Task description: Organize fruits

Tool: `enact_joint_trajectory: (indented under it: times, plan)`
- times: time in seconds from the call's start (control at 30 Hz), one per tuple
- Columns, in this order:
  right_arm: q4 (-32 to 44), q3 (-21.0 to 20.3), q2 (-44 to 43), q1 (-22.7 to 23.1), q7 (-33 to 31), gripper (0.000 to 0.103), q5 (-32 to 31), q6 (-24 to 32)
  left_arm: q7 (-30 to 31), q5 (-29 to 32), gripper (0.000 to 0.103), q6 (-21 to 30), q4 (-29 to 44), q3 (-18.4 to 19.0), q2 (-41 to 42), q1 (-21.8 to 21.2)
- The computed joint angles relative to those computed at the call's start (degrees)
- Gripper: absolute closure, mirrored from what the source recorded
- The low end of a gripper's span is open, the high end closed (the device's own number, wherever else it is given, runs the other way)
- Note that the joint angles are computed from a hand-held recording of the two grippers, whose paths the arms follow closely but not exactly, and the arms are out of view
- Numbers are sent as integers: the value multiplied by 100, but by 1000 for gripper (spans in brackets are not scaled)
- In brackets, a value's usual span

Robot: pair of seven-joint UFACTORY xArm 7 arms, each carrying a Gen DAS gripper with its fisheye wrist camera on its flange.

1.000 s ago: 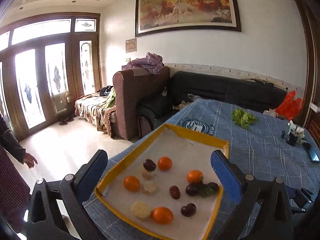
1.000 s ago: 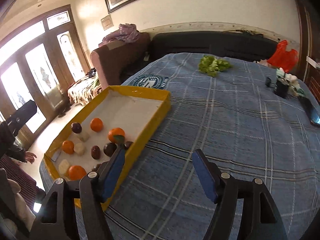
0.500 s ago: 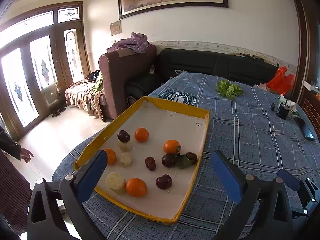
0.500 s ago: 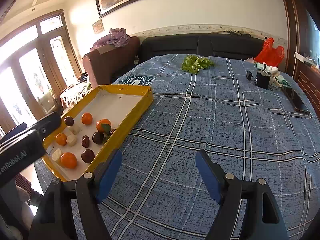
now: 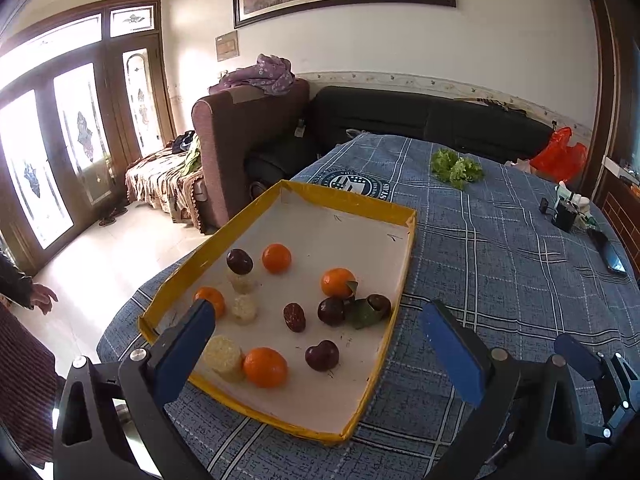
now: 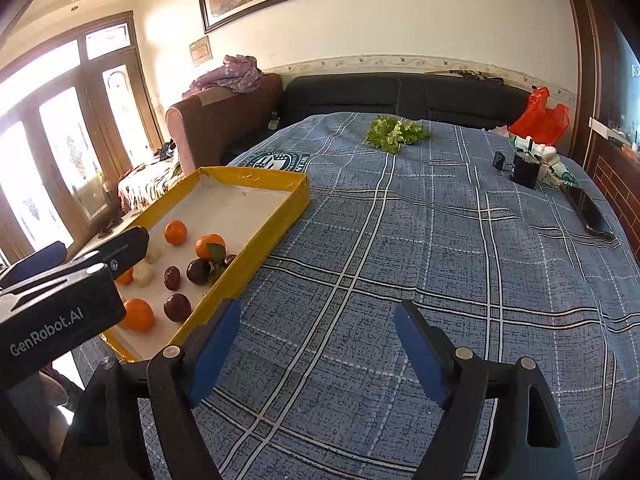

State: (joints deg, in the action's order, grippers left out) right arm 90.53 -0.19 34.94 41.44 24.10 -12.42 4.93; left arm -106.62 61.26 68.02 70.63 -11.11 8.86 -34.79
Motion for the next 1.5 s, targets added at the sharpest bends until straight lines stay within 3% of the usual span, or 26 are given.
enact_joint_trajectory:
  times: [0.37,0.5,0.8,1.0,1.23,1.3,1.4,1.5]
  plan:
    - [118,7,96,48,-5,17,-29,66,-469,58,0,57,-412,-72,-363,134]
    - [374,307,269,-97,-217,17,74,262,-607,104,0,186,-527,-145,-517,189]
    - [403,71,253,222,-159,17,-62,248,-1143,209,0,439,-997,-396,-1003,359]
    - [320,-215,233,496,52,16,-248,153,-1284,420,0,1344,-811,-600,-821,214]
    - [154,-371,146,635,209,16,-336,-160,-1507,1018,0,3474,-242,-729,-245,-558]
    - [110,-438,116,691,219,16,-367,-212,-1555,1094,0,3695,-195,-681,-205,-717]
    - [15,-573,55,790,261,15,-395,-344,-1516,1031,0,3506,-190,-607,-247,-781]
    - [-78,-626,0,817,250,12,-378,-439,-1363,766,0,2602,-399,-516,-504,-578]
